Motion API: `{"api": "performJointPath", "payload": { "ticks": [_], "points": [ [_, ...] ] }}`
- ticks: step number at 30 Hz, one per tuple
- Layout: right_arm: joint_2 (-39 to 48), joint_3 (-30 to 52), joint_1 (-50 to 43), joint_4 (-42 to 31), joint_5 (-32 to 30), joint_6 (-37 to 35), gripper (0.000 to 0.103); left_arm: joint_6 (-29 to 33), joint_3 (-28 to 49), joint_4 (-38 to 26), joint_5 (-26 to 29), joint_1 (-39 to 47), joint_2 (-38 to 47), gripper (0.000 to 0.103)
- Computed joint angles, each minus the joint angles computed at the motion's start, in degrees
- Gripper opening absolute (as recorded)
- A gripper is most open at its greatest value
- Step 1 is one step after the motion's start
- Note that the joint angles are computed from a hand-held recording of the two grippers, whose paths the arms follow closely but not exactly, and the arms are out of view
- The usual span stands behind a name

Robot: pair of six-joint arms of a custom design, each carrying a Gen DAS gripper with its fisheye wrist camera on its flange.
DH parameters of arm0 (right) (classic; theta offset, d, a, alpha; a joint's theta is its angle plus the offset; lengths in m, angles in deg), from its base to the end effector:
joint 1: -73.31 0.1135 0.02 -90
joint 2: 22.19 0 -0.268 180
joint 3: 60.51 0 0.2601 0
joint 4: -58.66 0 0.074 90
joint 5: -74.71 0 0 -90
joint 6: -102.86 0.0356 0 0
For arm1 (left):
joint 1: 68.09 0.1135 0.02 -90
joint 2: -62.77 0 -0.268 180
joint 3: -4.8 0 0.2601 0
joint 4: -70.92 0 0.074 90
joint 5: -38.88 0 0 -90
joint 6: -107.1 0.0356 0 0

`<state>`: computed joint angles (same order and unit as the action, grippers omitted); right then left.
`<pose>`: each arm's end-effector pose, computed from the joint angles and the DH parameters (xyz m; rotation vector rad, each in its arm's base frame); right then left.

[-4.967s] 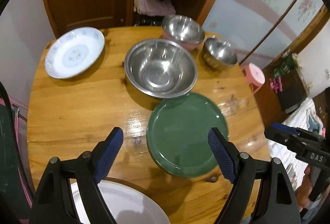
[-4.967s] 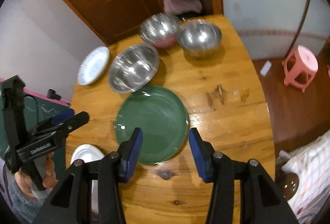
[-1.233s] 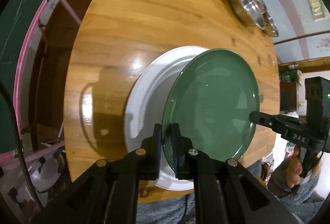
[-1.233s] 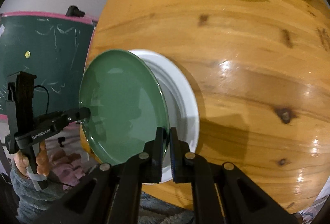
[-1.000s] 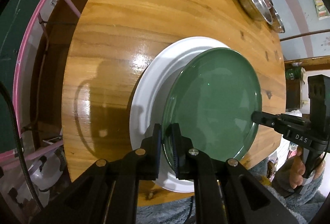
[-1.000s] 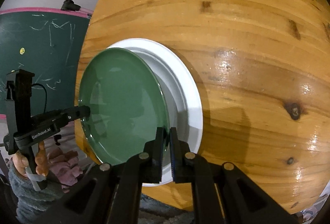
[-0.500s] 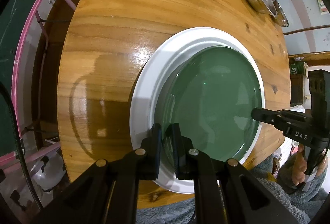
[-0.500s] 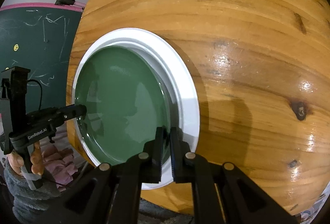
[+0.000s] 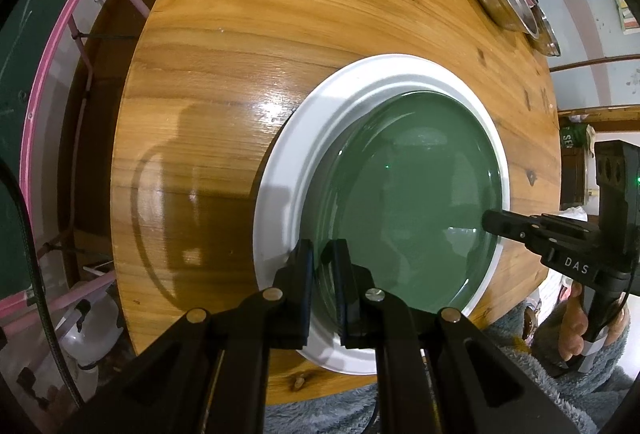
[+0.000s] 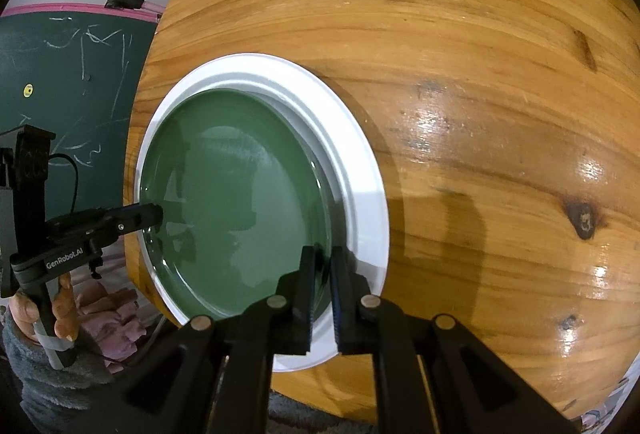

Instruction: Organize plates and bowls

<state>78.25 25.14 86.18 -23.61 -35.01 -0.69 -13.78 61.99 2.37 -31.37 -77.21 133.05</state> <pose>0.2964 0.0801 0.2040 0.6493 -2.9058 -0.5186 0.1941 -0.0433 0.2005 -0.5410 3.0215 -0.5788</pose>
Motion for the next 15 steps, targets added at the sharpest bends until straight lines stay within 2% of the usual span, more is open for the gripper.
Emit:
{"api": "performJointPath", "payload": {
  "ticks": [2,7,13,15],
  "points": [
    [-0.20,-0.13,0.28,0.07,0.31,-0.22,0.008,0.18,0.11,-0.20,0.03,0.23,0.10,0.008],
    [-0.43,-0.30,0.50,0.40,0.55,-0.22,0.008,0.42,0.59,-0.64,0.31,0.17,0.43,0.015],
    [-0.83,-0.62,1.12,0.26,0.84,-0.18,0.009,0.00,1.58,-1.08,0.77,-0.96,0.92,0.032],
    [-1.26,-0.96,1.60,0.40,1.40,-0.26,0.009,-0.42,1.91,-1.19,0.50,-1.58,1.09,0.033]
  ]
}}
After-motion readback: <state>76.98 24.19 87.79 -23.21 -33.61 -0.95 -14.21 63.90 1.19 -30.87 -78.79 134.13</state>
